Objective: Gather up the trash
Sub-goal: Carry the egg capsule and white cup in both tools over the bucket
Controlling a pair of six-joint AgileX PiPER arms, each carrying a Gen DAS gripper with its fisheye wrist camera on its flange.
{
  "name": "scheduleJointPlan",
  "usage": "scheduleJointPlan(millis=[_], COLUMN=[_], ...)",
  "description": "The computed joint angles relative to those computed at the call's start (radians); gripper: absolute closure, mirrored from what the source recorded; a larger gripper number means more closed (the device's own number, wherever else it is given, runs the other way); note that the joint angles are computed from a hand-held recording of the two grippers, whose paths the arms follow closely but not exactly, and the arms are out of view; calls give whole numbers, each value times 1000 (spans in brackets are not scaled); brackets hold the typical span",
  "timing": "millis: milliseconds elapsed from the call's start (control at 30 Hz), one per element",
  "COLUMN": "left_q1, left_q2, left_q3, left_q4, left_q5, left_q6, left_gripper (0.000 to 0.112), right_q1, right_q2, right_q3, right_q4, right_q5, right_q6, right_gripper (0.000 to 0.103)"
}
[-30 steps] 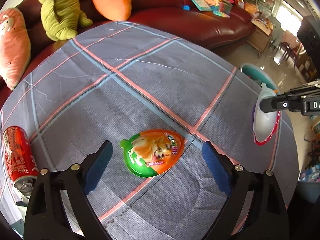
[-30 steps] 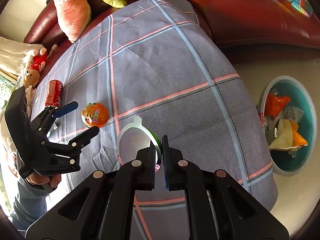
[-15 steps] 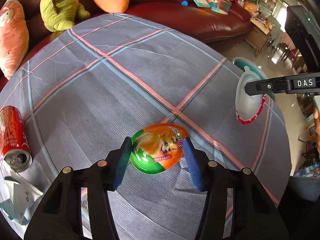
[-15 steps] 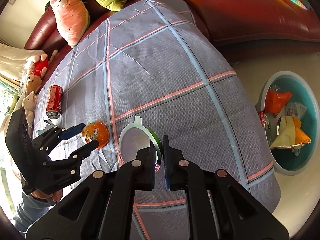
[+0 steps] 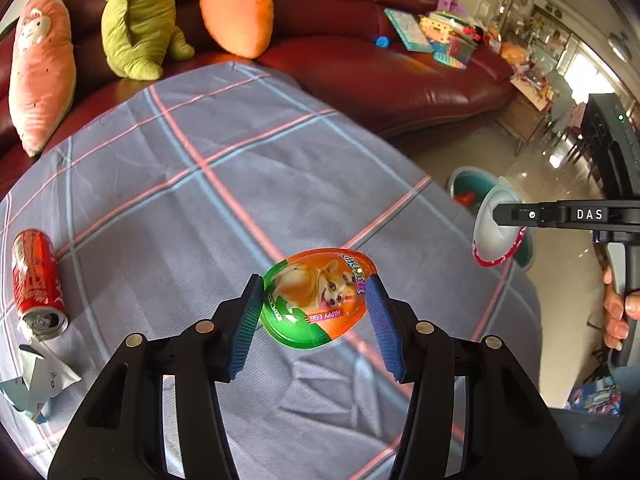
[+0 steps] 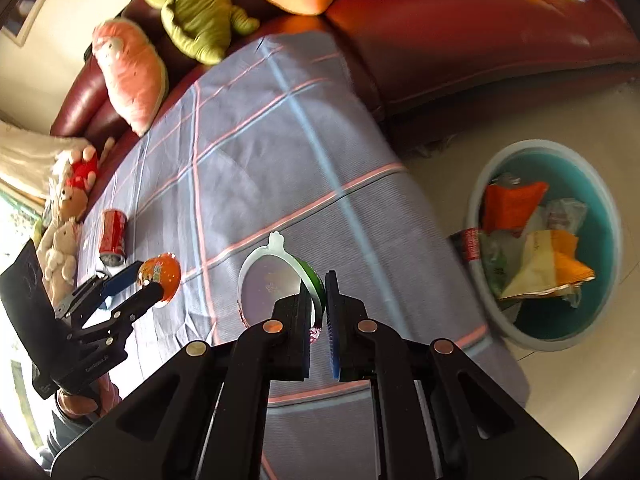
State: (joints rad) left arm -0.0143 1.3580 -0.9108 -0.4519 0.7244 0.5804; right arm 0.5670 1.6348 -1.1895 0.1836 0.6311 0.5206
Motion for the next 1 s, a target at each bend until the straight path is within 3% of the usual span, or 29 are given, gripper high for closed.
scheduleJointPlan(millis=[233, 400, 700, 1000], left_q1=[-222, -381, -600, -697], left_q2=[53, 121, 298, 451], left_q3=[-78, -159, -359, -499], left_q4=[67, 142, 313, 359], left_q5=[-48, -74, -62, -35], left_q6=[-208, -367, -625, -736], left_gripper=[59, 59, 59, 59], right_q1=[-212, -392, -618, -761], right_q2=[-189, -278, -295, -296], right_q3=[158, 241, 332, 344], right_q4=[27, 118, 362, 429], right_q5=[-1, 21, 29, 83], right_q6=[-92, -258, -589, -733], right_gripper=[95, 95, 95, 95])
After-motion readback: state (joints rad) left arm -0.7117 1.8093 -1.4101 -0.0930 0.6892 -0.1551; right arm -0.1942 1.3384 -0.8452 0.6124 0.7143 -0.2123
